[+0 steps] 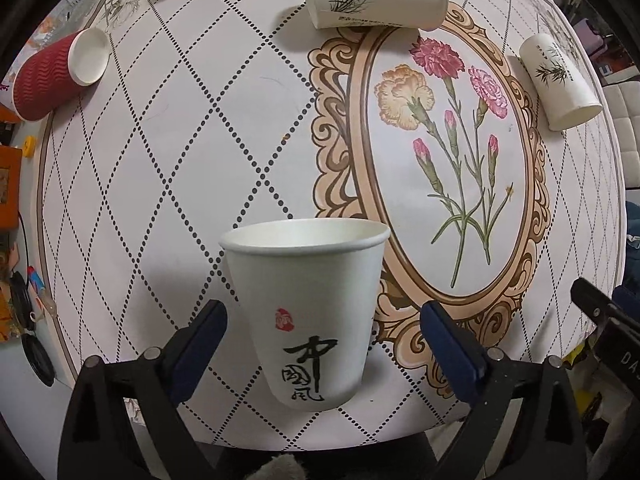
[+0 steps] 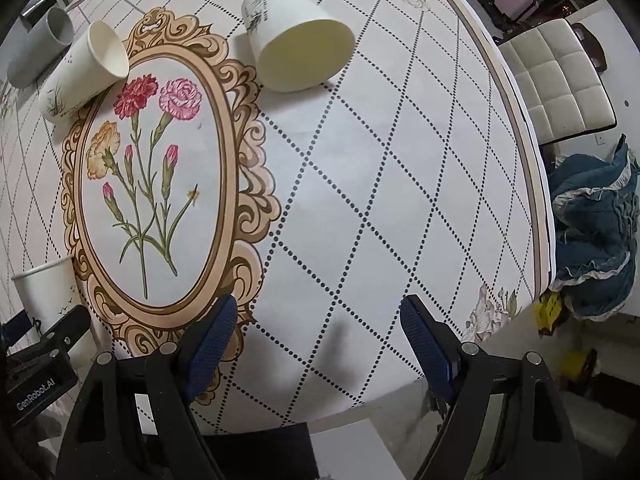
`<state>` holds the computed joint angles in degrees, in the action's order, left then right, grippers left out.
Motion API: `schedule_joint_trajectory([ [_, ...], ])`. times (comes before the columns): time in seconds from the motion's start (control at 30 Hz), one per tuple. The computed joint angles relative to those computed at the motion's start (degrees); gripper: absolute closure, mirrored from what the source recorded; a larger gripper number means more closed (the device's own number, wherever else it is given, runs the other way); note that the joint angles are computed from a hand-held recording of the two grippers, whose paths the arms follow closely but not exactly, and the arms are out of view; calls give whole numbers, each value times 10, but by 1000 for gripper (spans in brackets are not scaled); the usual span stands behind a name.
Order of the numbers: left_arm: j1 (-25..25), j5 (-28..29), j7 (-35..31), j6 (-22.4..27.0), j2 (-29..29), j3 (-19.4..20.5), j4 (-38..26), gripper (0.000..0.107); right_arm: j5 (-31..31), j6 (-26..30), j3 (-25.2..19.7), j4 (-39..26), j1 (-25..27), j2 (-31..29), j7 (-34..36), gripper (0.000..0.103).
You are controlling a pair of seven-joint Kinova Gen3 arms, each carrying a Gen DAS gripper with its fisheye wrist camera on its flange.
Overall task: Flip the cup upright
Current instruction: 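Lift the white calligraphy cup off the table with the left gripper, then open the left gripper while the right gripper closes on the white calligraphy cup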
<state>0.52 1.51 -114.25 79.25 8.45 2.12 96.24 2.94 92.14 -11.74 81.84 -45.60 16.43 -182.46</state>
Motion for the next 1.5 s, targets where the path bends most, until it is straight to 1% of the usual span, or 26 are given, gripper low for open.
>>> schedule_joint_trajectory([
  [0.07, -3, 1, -2, 0, 3, -2, -4, 9, 0, -1, 1, 4, 1, -3, 0, 18],
  [0.2, -19, 0, -16, 0, -11, -4, -4, 9, 3, 1, 0, 4, 2, -7, -2, 18],
  [0.23, -15, 2, -10, -4, -20, -10, -2, 9, 4, 2, -1, 2, 1, -8, -5, 18],
  [0.4, -24, 16, -23, 25, -57, -14, -31, 9, 14, 15, -2, -16, -8, -9, -16, 18],
  [0.47, -29, 20, -31, 35, -71, -18, -44, 9, 21, 26, -3, -33, -14, -6, -22, 18],
  [0.5, -29, 24, -38, 43, -79, -27, -53, 9, 26, 32, -3, -42, -18, -5, -25, 18],
  [0.7, -73, 51, -87, 67, -81, -47, -121, 9, 52, 70, -1, -108, -45, 13, -32, 18],
  [0.87, -100, 52, -116, 42, -88, -63, -140, 9, 72, 99, 6, -192, -71, 50, -9, 18],
  [1.03, -134, 32, -123, 6, -73, -81, -128, 9, 82, 122, 24, -292, -95, 111, 54, 18],
  [1.13, -156, 13, -115, -15, -56, -90, -114, 9, 78, 129, 37, -355, -106, 154, 94, 18],
  [1.23, -171, -8, -105, -52, -48, -93, -87, 9, 68, 132, 51, -401, -113, 190, 123, 18],
  [1.3, -178, -19, -100, -67, -42, -94, -76, 9, 57, 135, 58, -431, -115, 214, 141, 18],
  [1.43, -192, -29, -91, -84, -28, -97, -60, 9, 37, 143, 70, -483, -116, 260, 172, 18],
  [1.5, -196, -35, -86, -88, -22, -96, -55, 9, 24, 143, 73, -495, -113, 274, 181, 18],
])
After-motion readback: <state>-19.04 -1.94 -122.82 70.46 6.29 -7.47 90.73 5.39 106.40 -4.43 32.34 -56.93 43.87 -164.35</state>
